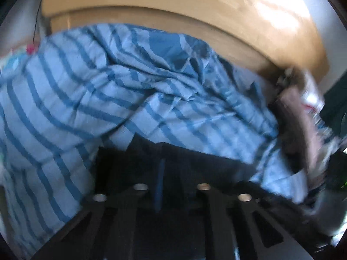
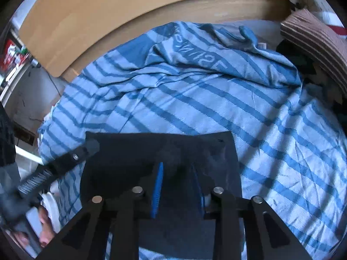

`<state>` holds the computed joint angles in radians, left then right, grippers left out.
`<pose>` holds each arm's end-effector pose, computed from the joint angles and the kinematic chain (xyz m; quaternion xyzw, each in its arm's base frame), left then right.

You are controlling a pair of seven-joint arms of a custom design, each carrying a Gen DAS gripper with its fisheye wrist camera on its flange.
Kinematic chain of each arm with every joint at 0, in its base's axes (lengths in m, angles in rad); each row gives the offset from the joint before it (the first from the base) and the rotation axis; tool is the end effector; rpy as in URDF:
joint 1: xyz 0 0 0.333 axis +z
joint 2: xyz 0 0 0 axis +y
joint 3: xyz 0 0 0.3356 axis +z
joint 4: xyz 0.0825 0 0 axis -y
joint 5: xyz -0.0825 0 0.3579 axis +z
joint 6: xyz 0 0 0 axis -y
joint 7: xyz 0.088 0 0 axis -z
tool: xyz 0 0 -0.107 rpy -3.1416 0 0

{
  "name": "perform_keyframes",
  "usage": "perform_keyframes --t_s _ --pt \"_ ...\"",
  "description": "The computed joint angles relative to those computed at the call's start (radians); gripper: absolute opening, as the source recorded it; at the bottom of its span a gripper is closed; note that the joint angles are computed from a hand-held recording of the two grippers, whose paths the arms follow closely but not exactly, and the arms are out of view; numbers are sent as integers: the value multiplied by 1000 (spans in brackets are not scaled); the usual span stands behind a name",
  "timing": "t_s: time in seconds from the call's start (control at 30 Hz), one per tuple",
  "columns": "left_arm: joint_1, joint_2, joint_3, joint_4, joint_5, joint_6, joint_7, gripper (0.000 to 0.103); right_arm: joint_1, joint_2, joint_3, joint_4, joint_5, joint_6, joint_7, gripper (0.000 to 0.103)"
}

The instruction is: Fold clothes

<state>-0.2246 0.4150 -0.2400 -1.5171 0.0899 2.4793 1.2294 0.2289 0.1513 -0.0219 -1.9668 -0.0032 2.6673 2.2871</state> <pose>0.6427 -0.2870 0.5186 -0.6337 0.7227 -0.2588 0.0964 0.5984 0.1265 0.4912 -0.4887 0.8292 -0.0888 0.2562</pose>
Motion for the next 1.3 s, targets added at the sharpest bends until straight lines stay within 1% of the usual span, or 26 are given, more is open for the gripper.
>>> perform_keyframes --t_s 0.03,0.1,0.13,0.2,0.27,0.33,0.4,0.47,0.5,0.53,0.57,0.6,0.67,0.7,0.73,0.77,0.83,0.93,1.0,1.07,1.1,1.13,1.17,1.23,1.27,1.3 --pt "-14 3 17 -3 37 5 -9 6 -2 6 1 4 4 -6 -12 29" --pt "-23 11 33 -17 82 12 -17 5 2 26 -6 12 -29 -10 -20 28" --pt "-28 13 47 -27 104 17 -41 5 -2 34 -6 10 -16 -1 -28 28" --pt "-17 19 58 -51 116 35 -72 3 -16 48 1 -2 40 35 -53 28" --pt "20 21 35 -77 74 55 -55 3 -36 63 14 -14 123 78 -94 26" --pt "48 5 20 -135 42 127 -45 3 -34 82 8 -7 142 94 -115 26" --pt "42 -10 32 -182 66 189 -58 3 -29 99 -1 1 148 111 -126 26" --pt "32 -19 44 -208 95 219 -77 3 -32 110 -3 2 173 133 -133 25" --pt "36 -16 42 -208 94 221 -80 3 -40 113 3 -1 202 145 -146 25" --pt "51 -10 28 -198 67 211 -75 3 -48 116 10 -4 231 157 -160 25" --pt "69 -3 9 -178 30 183 -63 3 -52 118 13 -4 248 160 -173 24" --pt "85 5 -8 -156 -8 152 -51 3 -53 117 12 3 255 145 -184 24" --pt "101 18 -23 -83 -73 37 -53 2 -56 115 9 15 265 118 -202 24" --pt "103 17 -23 -45 -99 -22 -64 2 -41 87 -11 -6 246 127 -168 24" --pt "108 9 -27 -35 -124 -36 -62 2 -28 60 -28 -26 221 135 -129 26" --pt "120 -3 -42 -33 -157 -32 -29 2 -18 33 -43 -45 192 141 -87 28" --pt "133 -20 -66 -23 -212 -29 46 2 -8 -19 -64 -78 120 149 3 28" --pt "103 4 -61 21 -221 -48 85 2 -16 -48 -51 -67 2 70 30 28" --pt "73 35 -40 49 -194 -68 65 2 -25 -25 -31 -48 -3 57 31 28" --pt "43 55 -5 56 -136 -75 22 2 -33 2 -15 -38 29 62 5 28" --pt "27 73 20 75 -93 -101 -9 2 -34 17 -10 -31 42 61 -6 28" --pt "26 88 33 88 -70 -120 -26 2 -27 41 -17 -10 21 38 0 28" --pt "38 97 26 91 -79 -121 -26 2 -20 63 -22 5 9 31 9 26" --pt "74 106 -2 89 -121 -121 5 2 -29 90 -23 6 49 51 6 20" --pt "90 110 -14 88 -144 -122 23 3 -28 92 -29 0 61 60 21 16" --pt "91 114 -15 94 -143 -129 34 3 -27 95 -35 -6 72 69 36 9"
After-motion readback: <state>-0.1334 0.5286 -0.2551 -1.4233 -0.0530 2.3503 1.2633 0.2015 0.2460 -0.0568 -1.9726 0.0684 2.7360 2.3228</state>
